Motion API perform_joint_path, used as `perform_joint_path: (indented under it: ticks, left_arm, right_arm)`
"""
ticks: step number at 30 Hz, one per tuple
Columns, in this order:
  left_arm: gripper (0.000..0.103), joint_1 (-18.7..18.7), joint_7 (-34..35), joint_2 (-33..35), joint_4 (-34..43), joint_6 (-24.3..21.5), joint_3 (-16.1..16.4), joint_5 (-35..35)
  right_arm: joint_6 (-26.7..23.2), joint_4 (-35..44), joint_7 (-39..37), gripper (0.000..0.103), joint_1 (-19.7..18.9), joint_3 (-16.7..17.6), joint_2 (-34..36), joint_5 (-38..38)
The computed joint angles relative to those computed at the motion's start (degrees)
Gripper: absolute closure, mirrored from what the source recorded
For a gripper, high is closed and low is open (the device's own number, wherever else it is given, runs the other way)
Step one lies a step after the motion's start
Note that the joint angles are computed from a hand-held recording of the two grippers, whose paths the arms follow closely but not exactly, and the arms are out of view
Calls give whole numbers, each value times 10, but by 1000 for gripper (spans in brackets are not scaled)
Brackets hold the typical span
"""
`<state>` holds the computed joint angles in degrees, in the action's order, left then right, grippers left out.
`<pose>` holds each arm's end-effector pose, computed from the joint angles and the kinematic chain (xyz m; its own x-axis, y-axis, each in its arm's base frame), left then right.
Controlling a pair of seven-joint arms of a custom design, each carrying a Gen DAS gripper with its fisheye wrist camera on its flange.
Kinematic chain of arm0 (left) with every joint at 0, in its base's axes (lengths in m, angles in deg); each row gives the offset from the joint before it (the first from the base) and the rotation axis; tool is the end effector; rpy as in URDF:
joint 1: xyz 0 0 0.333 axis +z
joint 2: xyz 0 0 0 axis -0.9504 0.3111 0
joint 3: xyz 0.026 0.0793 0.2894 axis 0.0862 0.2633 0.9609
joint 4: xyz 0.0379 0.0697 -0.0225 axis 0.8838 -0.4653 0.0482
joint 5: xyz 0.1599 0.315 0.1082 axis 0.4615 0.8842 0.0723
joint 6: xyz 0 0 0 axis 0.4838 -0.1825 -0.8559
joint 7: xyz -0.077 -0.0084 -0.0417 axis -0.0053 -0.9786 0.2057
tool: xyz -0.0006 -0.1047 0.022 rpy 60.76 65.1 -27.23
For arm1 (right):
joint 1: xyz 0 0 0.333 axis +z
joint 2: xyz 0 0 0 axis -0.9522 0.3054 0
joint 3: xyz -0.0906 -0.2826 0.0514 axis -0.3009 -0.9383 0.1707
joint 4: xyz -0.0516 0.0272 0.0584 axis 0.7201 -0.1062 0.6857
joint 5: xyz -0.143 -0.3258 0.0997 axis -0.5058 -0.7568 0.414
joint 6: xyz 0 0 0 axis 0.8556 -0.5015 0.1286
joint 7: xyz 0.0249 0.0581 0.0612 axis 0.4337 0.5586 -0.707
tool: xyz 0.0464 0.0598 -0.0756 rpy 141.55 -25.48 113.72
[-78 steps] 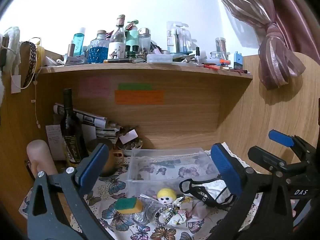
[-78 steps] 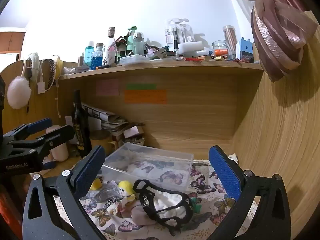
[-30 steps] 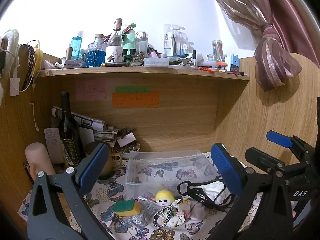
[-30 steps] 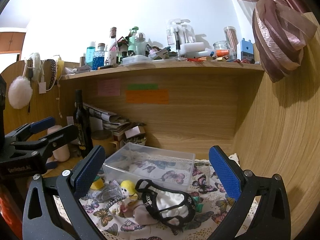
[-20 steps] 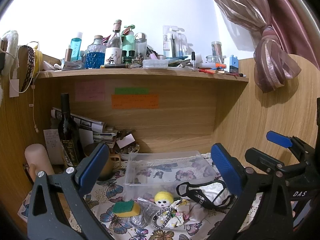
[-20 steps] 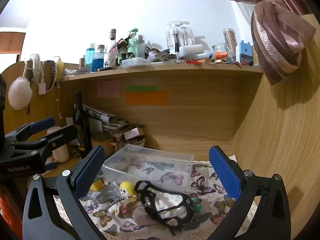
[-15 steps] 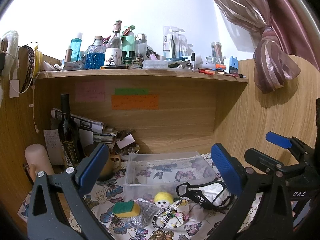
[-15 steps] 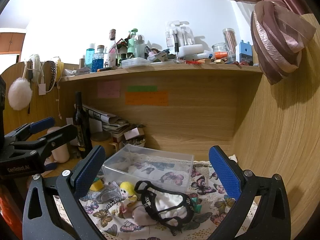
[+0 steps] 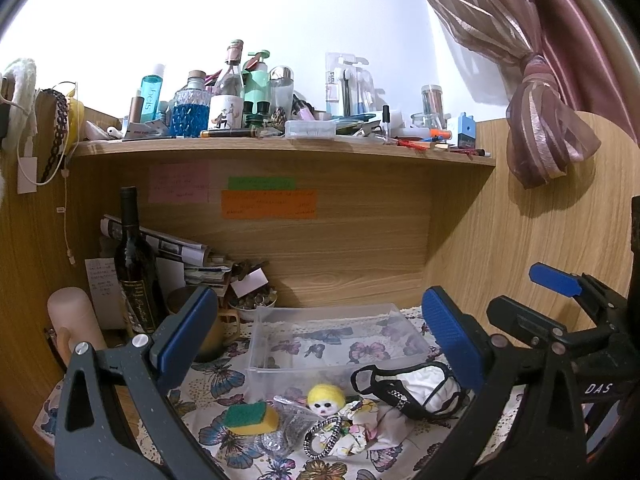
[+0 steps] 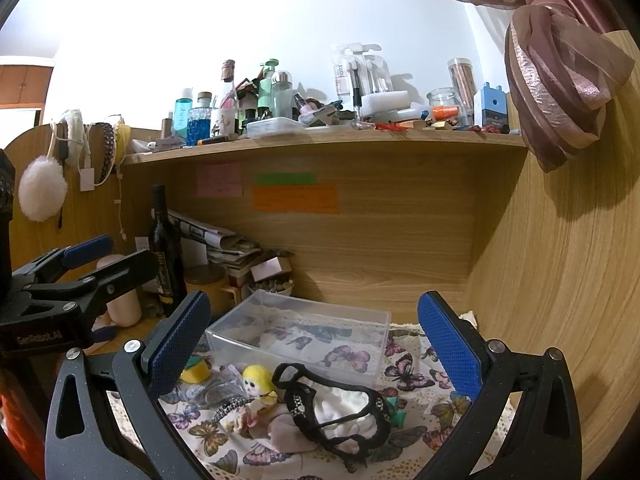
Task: Organize soft objects
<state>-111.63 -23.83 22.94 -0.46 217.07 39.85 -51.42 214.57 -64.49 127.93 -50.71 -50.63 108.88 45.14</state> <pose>0.6769 -0.2892 0.5633 -0.2281 -0.9730 0.0346 -0.1749 0.0060 -0.9846 0.6725 0.1935 0.5532 0.2537 -0.9657 0.0555 -0.1600 -0.0985 -0.9822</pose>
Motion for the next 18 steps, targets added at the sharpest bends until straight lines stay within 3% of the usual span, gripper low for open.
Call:
perform_joint_path:
  ticks: [4, 8, 11, 13, 16, 18]
  left_arm:
    - [0, 16, 9, -3, 1, -3, -24, 1]
    - [0, 54, 29, -6, 10, -11, -81, 9]
    - [0, 58, 23, -3, 11, -12, -83, 10]
    - [0, 62, 21, 1, 15, -20, -87, 12]
    - [0, 99, 40, 5, 29, -48, -141, 24]
    - [0, 124, 52, 7, 33, -67, -179, 33]
  right_arm:
    - [-2, 1, -1, 0, 1, -2, 1, 2]
    - [-6, 6, 1, 0, 11, -13, 4, 7]
    - [-8, 10, 1, 0, 20, -26, 9, 11]
    - [-12, 12, 1, 0, 8, -12, 10, 4]
    - [-21, 15, 4, 0, -25, 25, 14, -11]
    - [-36, 19, 11, 0, -22, 17, 19, -10]
